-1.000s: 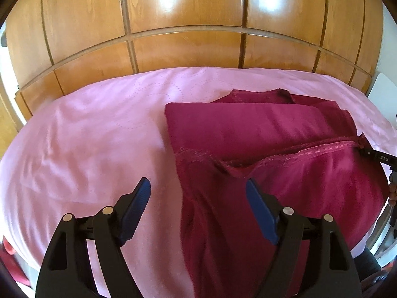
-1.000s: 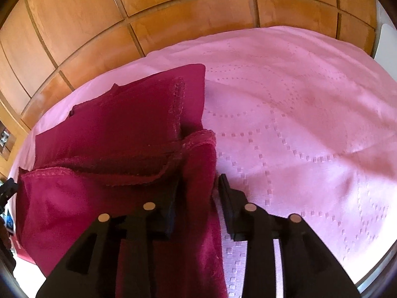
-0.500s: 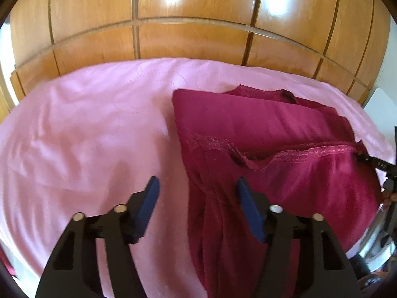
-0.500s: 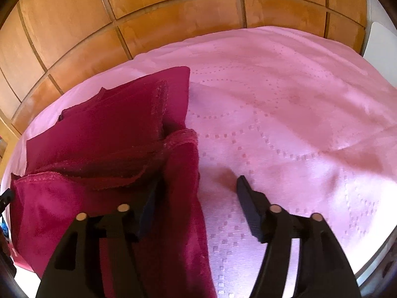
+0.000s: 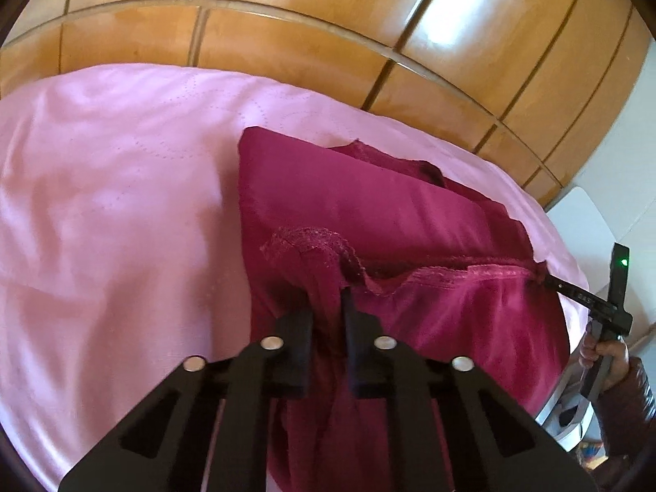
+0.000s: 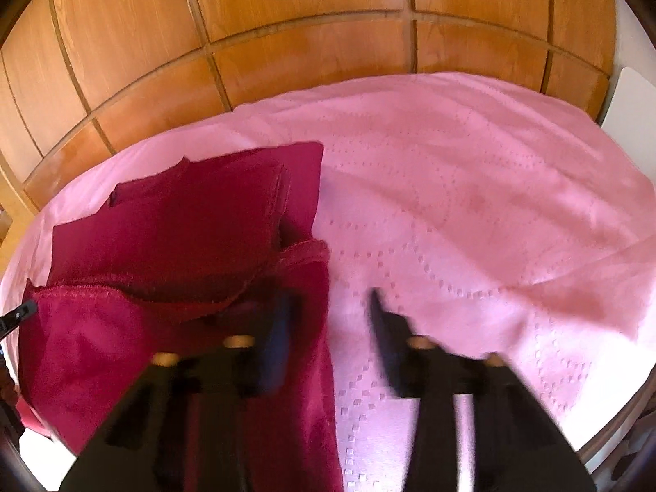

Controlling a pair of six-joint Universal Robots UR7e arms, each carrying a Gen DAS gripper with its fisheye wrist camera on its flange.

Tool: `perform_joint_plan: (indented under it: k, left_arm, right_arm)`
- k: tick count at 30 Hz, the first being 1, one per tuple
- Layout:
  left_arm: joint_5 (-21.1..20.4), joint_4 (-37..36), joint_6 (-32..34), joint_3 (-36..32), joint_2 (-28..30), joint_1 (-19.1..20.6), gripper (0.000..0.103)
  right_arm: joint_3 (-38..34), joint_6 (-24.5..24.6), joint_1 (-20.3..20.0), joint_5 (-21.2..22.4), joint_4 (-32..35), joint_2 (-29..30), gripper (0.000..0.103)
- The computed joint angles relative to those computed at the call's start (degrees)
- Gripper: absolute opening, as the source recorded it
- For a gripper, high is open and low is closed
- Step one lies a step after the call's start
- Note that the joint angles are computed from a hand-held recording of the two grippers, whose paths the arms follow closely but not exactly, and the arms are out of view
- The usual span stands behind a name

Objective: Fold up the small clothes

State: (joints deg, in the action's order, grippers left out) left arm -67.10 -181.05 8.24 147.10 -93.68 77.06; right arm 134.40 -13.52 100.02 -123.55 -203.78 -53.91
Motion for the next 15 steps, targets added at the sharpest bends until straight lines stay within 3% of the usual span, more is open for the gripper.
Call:
perform_joint_plan:
  k: [2, 4, 6, 7, 10, 12, 14, 15]
  left_arm:
    - [-1.1, 0.1, 0.1, 0.2, -0.4, 0.2, 0.009]
    - [-3.0, 0.5, 0.2, -0.3, -0.7, 1.3, 0.009]
    - [-3.7, 0.3, -0.5, -0.9, -0.6, 2.4, 0.009]
    - [-5.6, 1.0, -1.0, -1.5, -0.6, 3.6, 0.009]
    - [-8.0, 1.4, -2.1, -2.5, -0.1, 5.2, 0.009]
    - [-8.6, 1.6, -1.8, -2.7, 0.2, 5.5, 0.010]
    - [-9.8, 2.0, -1.1, -2.8, 0.2, 5.6, 0.009]
    - [-9.6, 1.4, -0.5, -2.3, 0.0, 5.1, 0.009]
  right_arm:
    - [0.1, -0.3, -0.2, 0.9, 0.7, -0.2, 0.013]
    - [0.2, -0.7, -0.2, 1.8, 0.9, -0.2, 0.016]
    - [-0.1, -0.2, -0.4, 2.4, 1.3, -0.2, 0.032]
    - [-0.4, 0.1, -0.5, 2.3, 1.1, 0.0, 0.052]
    - [-0.9, 0.7, -1.1, 3.4, 1.5, -0.1, 0.055]
    - [-1.3, 1.3, -1.7, 4.5, 2.7, -0.3, 0.051]
    - [-1.8, 1.5, -2.1, 5.8, 4.9, -0.6, 0.025]
    - [-1.7, 1.4, -2.1, 6.3, 5.2, -0.6, 0.019]
